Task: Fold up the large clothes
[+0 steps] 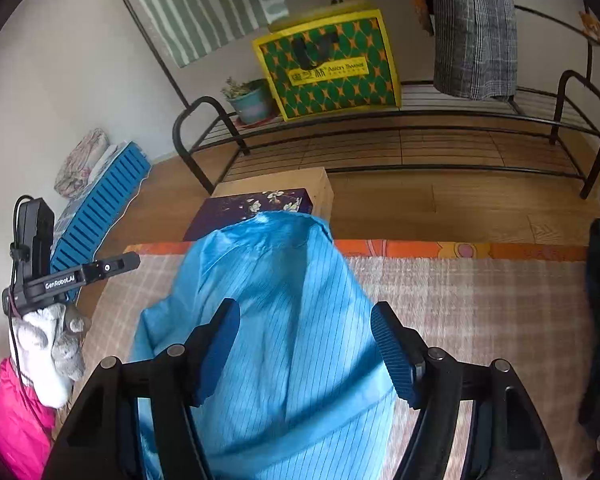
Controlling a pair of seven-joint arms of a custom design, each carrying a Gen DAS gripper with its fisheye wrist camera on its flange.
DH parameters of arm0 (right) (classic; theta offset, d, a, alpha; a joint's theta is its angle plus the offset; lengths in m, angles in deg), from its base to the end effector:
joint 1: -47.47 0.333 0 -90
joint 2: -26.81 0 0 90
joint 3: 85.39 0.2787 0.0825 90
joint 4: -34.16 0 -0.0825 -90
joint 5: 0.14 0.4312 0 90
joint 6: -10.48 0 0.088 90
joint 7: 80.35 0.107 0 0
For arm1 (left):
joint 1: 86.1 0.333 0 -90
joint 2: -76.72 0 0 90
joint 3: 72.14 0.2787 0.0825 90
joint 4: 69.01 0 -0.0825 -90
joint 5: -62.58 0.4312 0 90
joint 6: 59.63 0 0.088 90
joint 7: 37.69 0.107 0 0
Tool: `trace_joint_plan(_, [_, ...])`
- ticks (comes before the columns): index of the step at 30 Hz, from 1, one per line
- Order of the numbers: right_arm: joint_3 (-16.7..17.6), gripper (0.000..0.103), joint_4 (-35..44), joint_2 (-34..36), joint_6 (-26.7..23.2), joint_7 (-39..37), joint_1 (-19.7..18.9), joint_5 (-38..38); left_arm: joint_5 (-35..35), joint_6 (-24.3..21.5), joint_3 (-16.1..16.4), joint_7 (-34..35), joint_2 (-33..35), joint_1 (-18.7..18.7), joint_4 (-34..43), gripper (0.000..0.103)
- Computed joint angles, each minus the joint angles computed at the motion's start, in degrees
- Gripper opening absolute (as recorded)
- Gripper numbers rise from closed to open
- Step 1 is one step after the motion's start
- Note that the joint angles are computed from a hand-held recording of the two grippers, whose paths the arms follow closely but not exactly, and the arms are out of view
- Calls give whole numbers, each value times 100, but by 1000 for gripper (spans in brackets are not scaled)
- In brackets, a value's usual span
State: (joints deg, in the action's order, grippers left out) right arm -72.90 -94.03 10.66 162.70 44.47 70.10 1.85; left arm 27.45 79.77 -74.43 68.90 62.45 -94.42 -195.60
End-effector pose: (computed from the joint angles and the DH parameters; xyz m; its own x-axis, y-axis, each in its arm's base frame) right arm 0.4633 0.3318 0.5095 0.0993 -0.9342 -0.3427 -0.8332 0.1102 -0.5419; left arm 0.5586 -0.1071 0.4811 -0.1961 -0.8918 0.4077 -0.8839 -0.0193 -0.4673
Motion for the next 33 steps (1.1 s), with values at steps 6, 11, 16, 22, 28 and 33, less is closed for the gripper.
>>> trace_joint_plan(6, [-412, 67, 811, 1163, 178, -1009, 144, 1136, 275, -331, -232, 2, 961, 123, 747, 58])
trace_joint_plan(11, [-427, 50, 1218, 1807, 255, -1654, 182, 2227, 316, -134, -475, -125, 1249, 222, 854, 20])
trace_joint_plan(16, [-418, 7, 1332, 1985, 429, -1040, 351, 1119, 451, 579, -589, -12, 957, 111, 458, 2])
trace_joint_plan(22, [-358, 2, 897, 1410, 966, -480, 380, 423, 87, 738, -395, 102, 266, -82, 51, 1])
trace_joint_plan(28, [-35, 1, 468, 526, 901, -58, 290, -197, 56, 657, -15, 89, -1041, -429, -724, 0])
trace_joint_plan(33, [285, 0, 142, -307, 499, 161, 237, -423, 546, 342, 175, -229, -2226, -618, -1371, 0])
